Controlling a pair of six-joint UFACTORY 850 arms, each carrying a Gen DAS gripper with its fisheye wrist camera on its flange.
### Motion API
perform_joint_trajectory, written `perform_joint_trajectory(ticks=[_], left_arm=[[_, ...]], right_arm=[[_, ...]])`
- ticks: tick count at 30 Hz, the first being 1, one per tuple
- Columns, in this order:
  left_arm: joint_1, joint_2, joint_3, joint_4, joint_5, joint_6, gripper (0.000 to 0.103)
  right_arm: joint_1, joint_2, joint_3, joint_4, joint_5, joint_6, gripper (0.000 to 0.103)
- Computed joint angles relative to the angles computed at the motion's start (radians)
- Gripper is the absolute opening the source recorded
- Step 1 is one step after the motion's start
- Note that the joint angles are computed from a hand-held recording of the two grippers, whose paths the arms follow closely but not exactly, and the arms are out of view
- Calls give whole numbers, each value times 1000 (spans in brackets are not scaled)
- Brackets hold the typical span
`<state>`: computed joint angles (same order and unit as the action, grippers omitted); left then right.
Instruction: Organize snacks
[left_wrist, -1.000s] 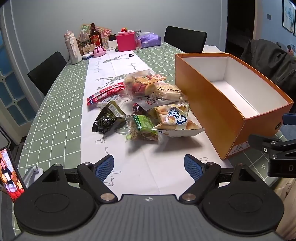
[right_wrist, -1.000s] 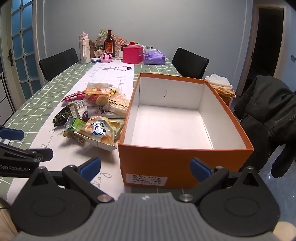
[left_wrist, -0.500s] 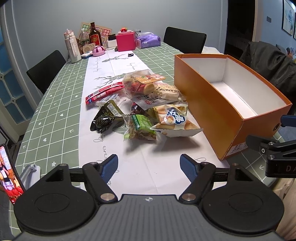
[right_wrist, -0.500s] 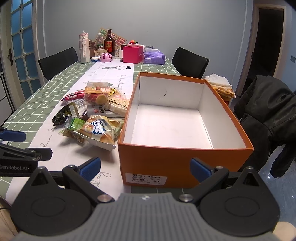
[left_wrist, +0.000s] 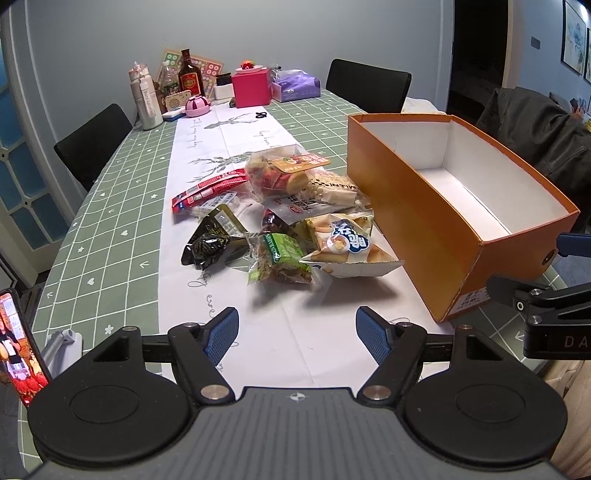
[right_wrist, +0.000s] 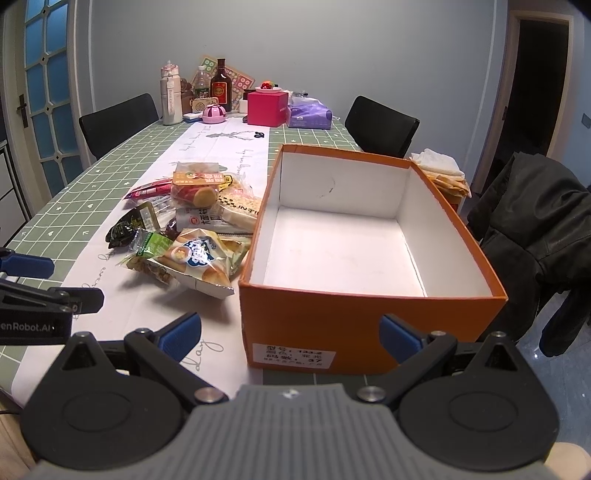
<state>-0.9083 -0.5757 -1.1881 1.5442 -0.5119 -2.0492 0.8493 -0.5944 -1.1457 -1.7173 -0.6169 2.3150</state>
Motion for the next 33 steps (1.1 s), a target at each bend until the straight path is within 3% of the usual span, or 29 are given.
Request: perform_joint_trajectory(ticks=[33], left_arm=[[-8, 15, 11, 27, -5, -19, 85]], right_arm=[[17, 19, 19, -47, -25, 56, 100]])
